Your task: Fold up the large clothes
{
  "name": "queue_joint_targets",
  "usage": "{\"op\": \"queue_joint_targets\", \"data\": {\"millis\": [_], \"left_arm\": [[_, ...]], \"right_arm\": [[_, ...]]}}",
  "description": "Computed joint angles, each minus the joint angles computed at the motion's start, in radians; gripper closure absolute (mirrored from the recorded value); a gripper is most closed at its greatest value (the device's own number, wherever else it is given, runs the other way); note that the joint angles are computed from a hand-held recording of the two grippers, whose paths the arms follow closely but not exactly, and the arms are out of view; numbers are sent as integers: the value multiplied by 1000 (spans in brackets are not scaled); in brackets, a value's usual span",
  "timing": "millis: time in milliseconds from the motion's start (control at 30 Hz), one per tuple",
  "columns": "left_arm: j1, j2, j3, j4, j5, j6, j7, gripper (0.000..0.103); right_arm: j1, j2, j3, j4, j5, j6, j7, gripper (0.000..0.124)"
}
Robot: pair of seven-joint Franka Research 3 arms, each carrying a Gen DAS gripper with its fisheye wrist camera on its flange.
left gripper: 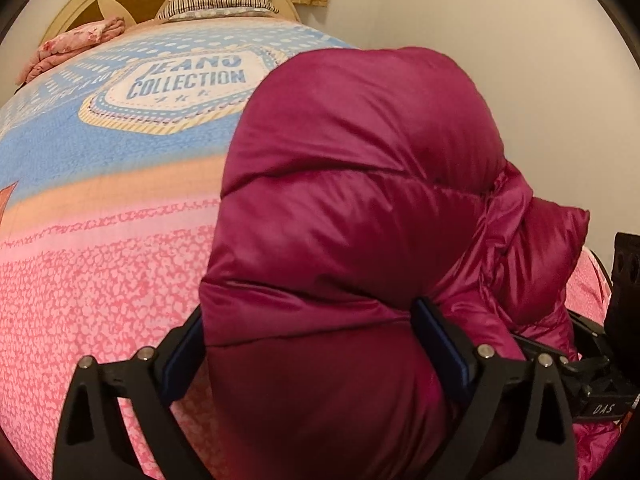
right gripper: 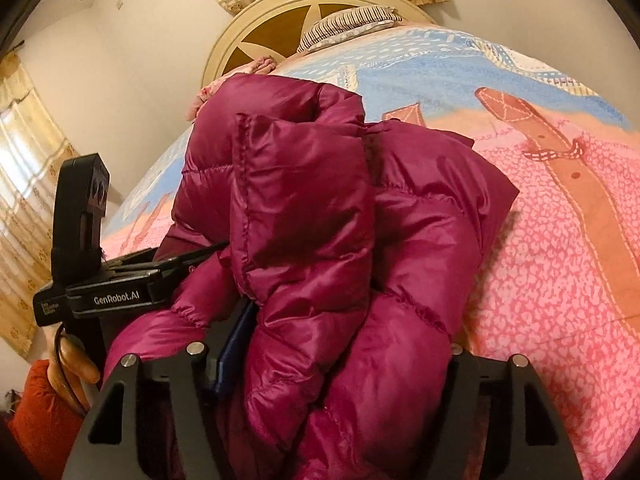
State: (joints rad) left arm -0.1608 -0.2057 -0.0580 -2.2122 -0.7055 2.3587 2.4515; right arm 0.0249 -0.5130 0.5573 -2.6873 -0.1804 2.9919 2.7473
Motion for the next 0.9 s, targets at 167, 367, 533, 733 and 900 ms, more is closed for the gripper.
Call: {"op": "queue_joint_targets", "data": {"millis": [167, 367, 533, 733, 900], "left_arm": [[1, 6, 1, 7, -1, -9, -3, 4], [9, 17, 1, 14, -17, -14, 14, 4], [11, 19, -2, 14, -30, -15, 27, 6], [8, 11, -3, 3, -47, -3, 44, 12], [8, 17, -2, 6, -63, -3, 46, 17]], "right_arm": [[-24, 12, 12, -12, 7, 53, 9, 52], [-40, 14, 29, -7, 25, 53, -10, 52], [-36, 14, 26, -4, 26, 38, -24, 52], [-55, 24, 50, 35, -16, -25, -5, 56], [-75, 39, 72, 74, -98, -76, 58, 62]]}}
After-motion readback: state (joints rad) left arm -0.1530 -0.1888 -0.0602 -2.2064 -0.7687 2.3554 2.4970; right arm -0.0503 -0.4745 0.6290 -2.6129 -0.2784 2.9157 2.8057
